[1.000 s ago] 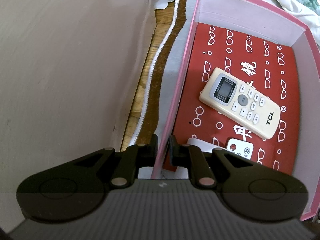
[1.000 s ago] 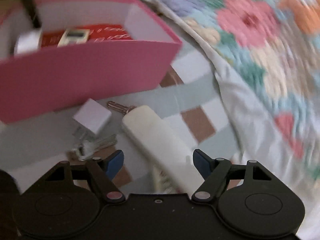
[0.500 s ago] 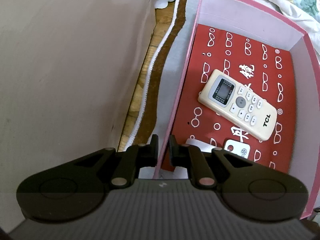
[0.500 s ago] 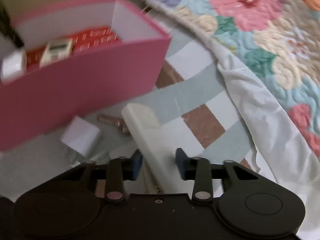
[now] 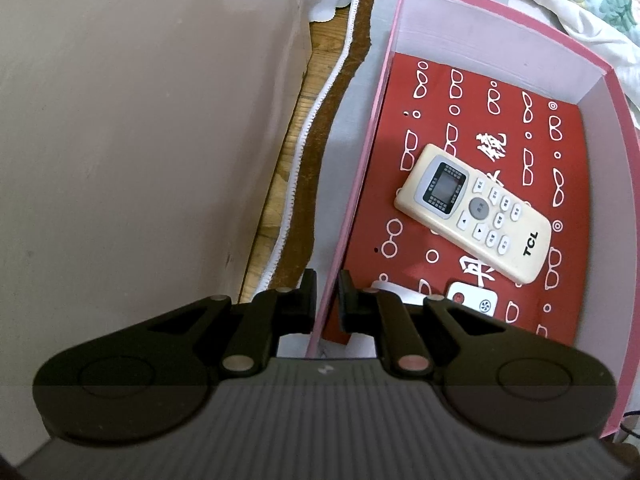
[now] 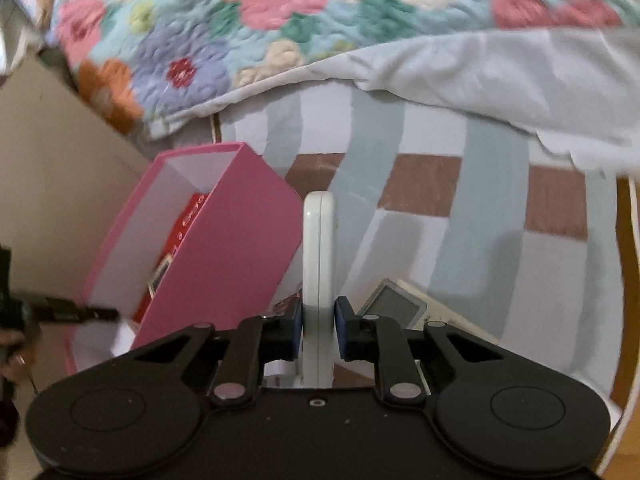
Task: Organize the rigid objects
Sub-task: 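Withdraw the right gripper to the pile and grasp a white remote, then lower the white remote into the pink box and open the right gripper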
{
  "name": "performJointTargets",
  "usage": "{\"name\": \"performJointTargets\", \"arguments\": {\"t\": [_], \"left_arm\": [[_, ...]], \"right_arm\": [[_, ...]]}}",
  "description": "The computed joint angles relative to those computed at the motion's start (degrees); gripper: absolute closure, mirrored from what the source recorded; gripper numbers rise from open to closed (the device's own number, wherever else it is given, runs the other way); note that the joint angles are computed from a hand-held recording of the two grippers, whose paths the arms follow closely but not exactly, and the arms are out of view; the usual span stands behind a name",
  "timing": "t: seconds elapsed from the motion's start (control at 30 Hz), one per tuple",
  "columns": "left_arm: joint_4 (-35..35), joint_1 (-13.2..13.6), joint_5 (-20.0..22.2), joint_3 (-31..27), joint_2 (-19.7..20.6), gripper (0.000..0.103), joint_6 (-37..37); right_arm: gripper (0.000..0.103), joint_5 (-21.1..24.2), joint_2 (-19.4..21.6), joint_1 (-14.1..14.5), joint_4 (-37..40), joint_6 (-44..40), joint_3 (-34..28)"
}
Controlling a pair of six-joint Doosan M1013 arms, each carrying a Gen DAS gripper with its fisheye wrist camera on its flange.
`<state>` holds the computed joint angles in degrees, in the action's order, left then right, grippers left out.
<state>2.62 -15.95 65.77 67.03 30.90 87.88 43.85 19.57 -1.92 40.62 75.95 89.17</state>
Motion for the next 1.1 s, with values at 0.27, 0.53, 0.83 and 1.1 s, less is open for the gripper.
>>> {"name": "performJointTargets", "arguments": {"t": [0.27,0.53,0.83,1.1], "left_arm": [[0.09,0.01,0.00,-0.01,-0.01,0.093,0.14],[0.57,-0.22,-0.54,0.47,-0.31,0.093,0.10],[0.54,-0.20,-0.63,0.54,-0.35,0.093,0.16],[0.20,-0.07,-0.85,0.71,-0.46,0.093,0.19]], "right_arm": [[0.081,-1.45,0.15,0.54,-2.05,4.60,0.86],[0.082,-3.91,-1.00,0.67,-1.80,8.58,2.28],[0.082,-9.10,-4.29,0.47,8.18,-0.21,3.69],[0.082,-6.48,-5.85,1.89,28.97,-22.14,2.85]]}}
